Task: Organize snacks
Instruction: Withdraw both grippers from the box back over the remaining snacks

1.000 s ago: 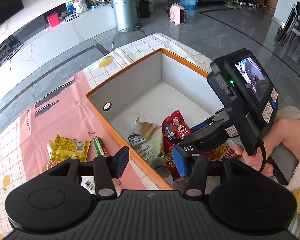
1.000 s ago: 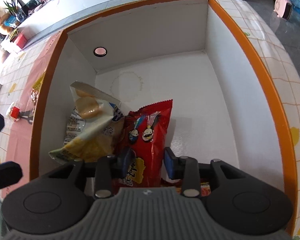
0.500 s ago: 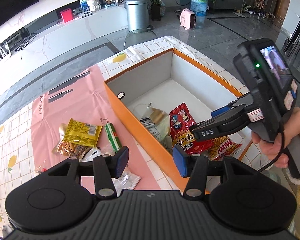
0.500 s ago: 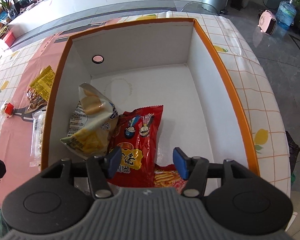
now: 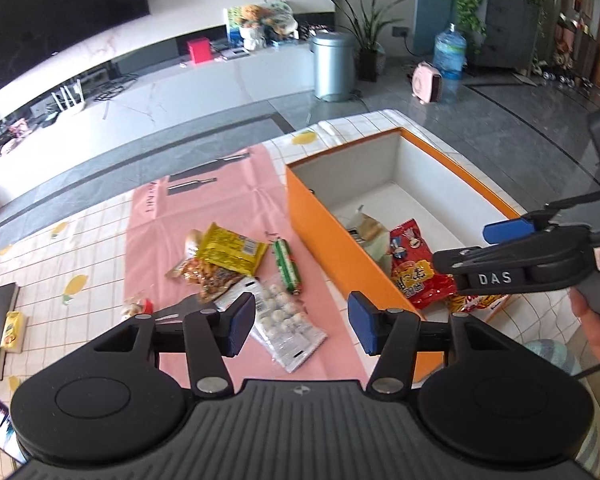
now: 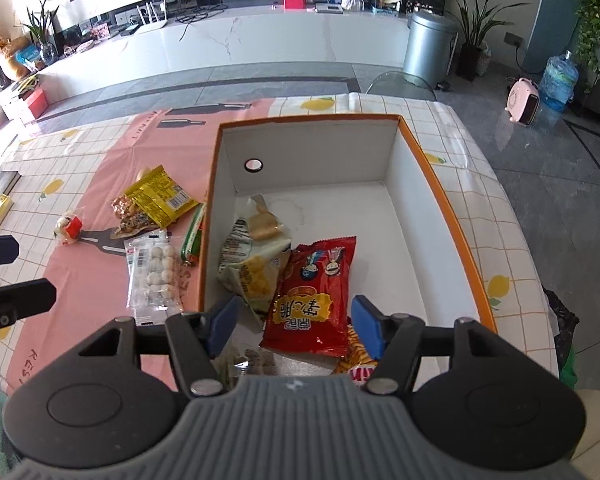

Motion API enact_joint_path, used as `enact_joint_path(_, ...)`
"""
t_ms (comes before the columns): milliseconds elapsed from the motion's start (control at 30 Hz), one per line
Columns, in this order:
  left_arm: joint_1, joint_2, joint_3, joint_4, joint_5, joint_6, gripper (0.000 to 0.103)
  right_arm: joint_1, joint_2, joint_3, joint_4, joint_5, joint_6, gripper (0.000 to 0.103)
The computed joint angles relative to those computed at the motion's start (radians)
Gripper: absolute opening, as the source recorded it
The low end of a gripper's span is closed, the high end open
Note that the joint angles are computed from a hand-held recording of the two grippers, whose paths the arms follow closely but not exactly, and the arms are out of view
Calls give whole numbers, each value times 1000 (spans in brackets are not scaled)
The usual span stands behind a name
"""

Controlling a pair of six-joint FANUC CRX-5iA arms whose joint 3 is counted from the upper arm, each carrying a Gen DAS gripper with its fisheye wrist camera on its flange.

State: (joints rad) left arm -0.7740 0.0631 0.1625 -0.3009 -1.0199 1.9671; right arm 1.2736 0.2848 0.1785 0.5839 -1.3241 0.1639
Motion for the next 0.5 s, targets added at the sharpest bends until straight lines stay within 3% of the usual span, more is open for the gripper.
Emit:
enact_joint_path(300,-39,-94,-80,-125,2,136,63,103,1,-36,128,49,-169,61)
enact_joint_path(500,-30,-153,-153,-132,46,184,63,157,29,-55,221,68,-292,61)
